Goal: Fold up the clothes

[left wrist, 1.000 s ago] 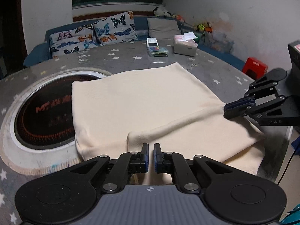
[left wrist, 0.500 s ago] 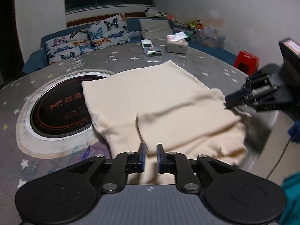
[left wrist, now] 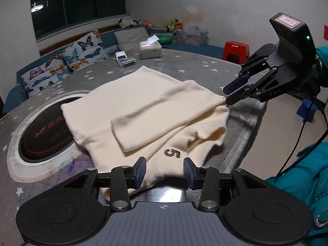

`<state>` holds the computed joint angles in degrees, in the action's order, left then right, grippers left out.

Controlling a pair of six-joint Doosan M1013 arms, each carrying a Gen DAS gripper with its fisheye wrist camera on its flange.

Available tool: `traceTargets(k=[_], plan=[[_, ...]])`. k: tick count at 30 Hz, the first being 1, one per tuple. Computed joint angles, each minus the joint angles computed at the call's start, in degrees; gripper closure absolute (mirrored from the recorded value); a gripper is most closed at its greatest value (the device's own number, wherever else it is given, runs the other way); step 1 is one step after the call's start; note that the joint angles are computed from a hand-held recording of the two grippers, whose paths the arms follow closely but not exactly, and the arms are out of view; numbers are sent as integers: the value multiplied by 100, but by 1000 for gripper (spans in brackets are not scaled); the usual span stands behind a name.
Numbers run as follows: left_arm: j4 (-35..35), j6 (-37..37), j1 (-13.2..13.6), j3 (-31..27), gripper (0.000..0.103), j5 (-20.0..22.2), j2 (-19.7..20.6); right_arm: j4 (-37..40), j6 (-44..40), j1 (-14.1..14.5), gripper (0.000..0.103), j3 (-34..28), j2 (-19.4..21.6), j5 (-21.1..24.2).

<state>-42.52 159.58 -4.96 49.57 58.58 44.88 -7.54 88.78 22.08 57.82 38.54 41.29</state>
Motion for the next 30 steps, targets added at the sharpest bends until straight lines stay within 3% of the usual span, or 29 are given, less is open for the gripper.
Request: traceTargets(k=[9, 22, 30], plan=[[-98, 226, 46, 87, 60, -11, -42, -36, -606, 133, 59, 106, -65, -3], [-72, 584, 36, 242, 59, -164, -75, 88, -1212, 204, 51, 28, 70, -34], [72, 794, 34, 447, 46, -541, -177, 160, -1300, 191, 46, -51, 134, -86]])
